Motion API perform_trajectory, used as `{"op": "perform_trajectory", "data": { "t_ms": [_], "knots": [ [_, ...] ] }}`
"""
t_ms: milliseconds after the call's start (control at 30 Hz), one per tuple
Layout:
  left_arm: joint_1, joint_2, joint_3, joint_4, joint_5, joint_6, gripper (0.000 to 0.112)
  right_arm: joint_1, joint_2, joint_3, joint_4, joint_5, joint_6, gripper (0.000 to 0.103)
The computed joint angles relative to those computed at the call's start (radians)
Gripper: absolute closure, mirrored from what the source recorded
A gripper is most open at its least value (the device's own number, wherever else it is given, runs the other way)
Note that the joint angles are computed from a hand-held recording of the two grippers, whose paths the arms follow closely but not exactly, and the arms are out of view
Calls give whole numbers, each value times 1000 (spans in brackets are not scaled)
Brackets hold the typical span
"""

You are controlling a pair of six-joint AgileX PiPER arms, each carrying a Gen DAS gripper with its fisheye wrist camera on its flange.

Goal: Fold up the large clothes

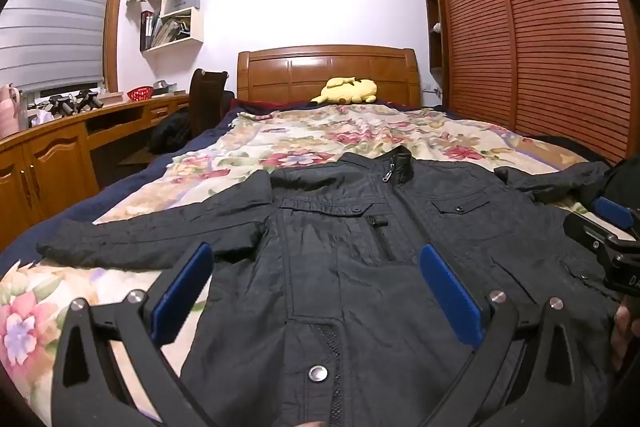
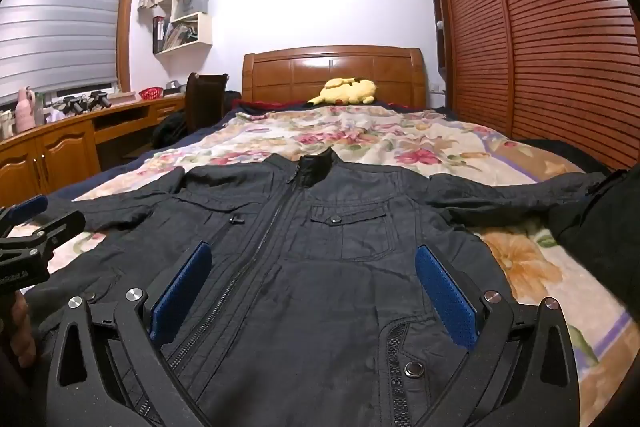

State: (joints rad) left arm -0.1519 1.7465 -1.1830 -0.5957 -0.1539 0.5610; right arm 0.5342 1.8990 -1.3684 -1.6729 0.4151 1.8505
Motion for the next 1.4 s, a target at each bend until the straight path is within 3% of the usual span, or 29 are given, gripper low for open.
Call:
{"op": "perform_trajectory", "data": {
  "t_ms": [1400],
  "knots": [
    [1, 1, 2, 45, -7, -43, 9, 0, -2, 7, -25, 1, 28, 0]
  ]
}}
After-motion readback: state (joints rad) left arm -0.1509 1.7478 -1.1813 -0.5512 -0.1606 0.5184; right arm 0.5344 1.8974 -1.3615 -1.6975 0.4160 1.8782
